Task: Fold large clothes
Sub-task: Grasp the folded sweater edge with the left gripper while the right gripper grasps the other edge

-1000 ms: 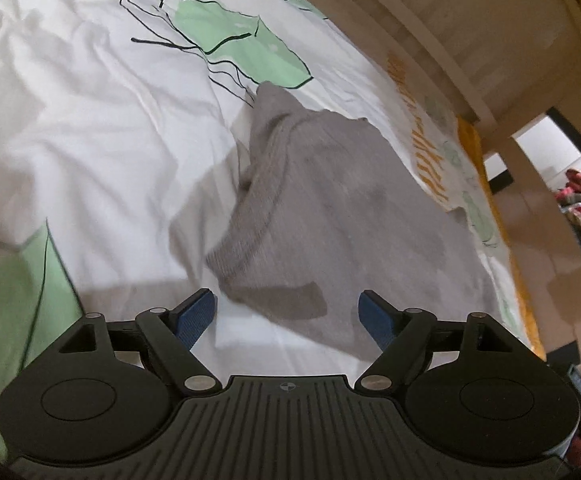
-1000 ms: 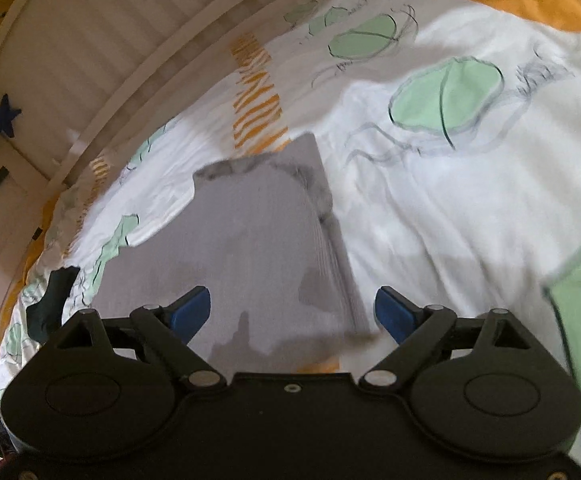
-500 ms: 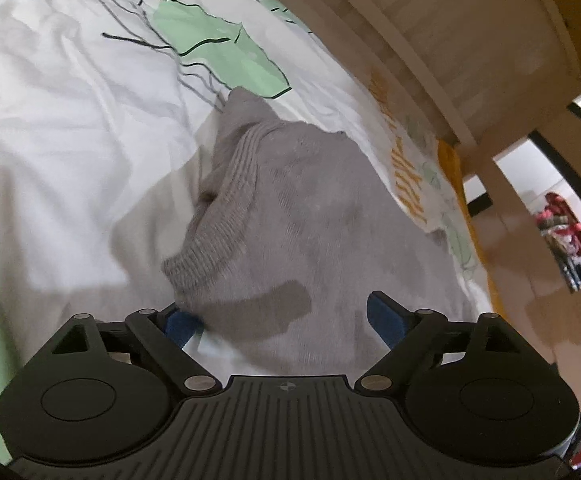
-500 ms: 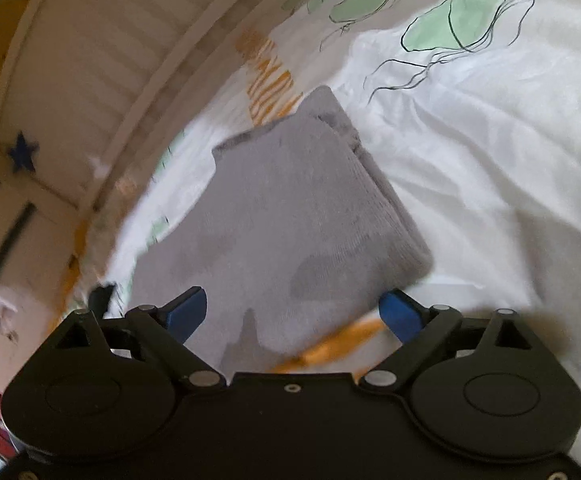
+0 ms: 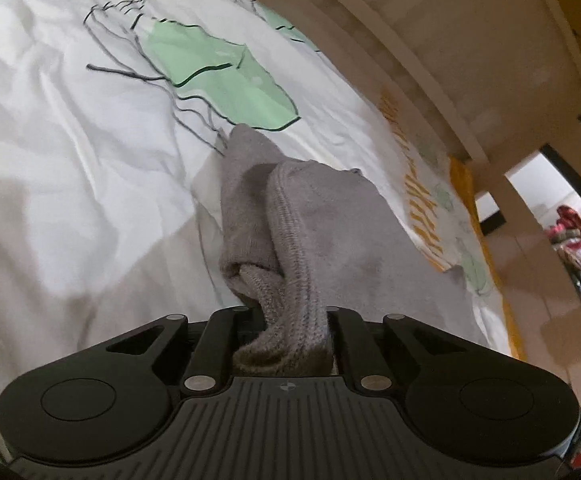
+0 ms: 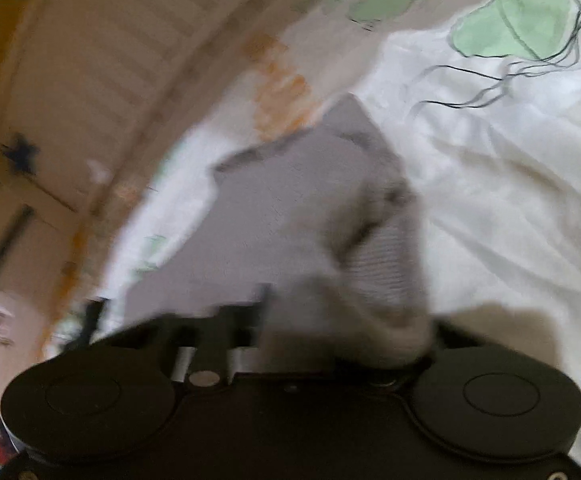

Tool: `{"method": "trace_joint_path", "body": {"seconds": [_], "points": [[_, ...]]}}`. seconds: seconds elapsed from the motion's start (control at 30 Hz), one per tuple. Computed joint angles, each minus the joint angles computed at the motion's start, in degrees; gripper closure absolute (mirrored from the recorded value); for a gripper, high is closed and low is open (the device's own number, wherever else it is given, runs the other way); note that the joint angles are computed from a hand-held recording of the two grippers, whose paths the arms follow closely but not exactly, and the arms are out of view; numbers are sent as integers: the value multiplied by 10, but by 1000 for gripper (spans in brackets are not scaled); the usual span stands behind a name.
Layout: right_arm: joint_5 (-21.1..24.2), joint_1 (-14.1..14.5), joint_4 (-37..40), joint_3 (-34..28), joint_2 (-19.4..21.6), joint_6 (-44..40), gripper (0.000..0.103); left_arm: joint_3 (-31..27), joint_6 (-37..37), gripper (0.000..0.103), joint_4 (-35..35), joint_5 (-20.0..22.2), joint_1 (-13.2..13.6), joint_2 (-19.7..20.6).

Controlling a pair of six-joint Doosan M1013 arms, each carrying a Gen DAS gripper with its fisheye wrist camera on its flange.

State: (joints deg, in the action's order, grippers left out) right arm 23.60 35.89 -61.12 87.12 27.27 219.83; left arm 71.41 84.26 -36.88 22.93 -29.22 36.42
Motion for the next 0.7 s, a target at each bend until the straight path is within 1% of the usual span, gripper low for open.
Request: {"method": "trace_joint_path", "body": {"seconds": [0.03,0.07,0.1,0.17,0.2,0.33,0.4,0.47,0.5,0.57,0.6,0.63,0.67,0.7], "points": [[5,0,21,-4,0,-26,83,1,0,93,21,2,-2,-5],[16,3,31,-9,0,-50,85,-2,-16,93,61,6,-4,-10],[32,6,59,-17,-1,-96,87,-1,-17,94,82,8,-7,-15],[57,12,92,-28,-4,-157,88,6,17,94,69,8,-8,-29],[62,15,92,-28,-9,-165,89,11,31,94,61,13,-8,-37],[55,26,69,-6,-35,-143,89,27,79,94,37,39,-7,-62],[51,30,89,1,-46,-161,89,43,92,94,29,56,-4,-76],[41,36,110,14,-59,-181,89,57,80,94,36,69,-2,-86],[39,38,132,17,-63,-199,89,64,69,94,43,82,-1,-91],[38,41,202,23,-71,-264,89,66,28,92,87,114,-1,-92],[42,41,258,23,-73,-322,88,64,5,87,120,129,-2,-89],[52,38,326,20,-72,-388,85,59,-28,83,168,151,-6,-85],[63,37,368,18,-69,-424,83,56,-57,77,206,165,-8,-81],[75,35,399,18,-67,-449,76,52,-98,77,254,179,-12,-77]]}}
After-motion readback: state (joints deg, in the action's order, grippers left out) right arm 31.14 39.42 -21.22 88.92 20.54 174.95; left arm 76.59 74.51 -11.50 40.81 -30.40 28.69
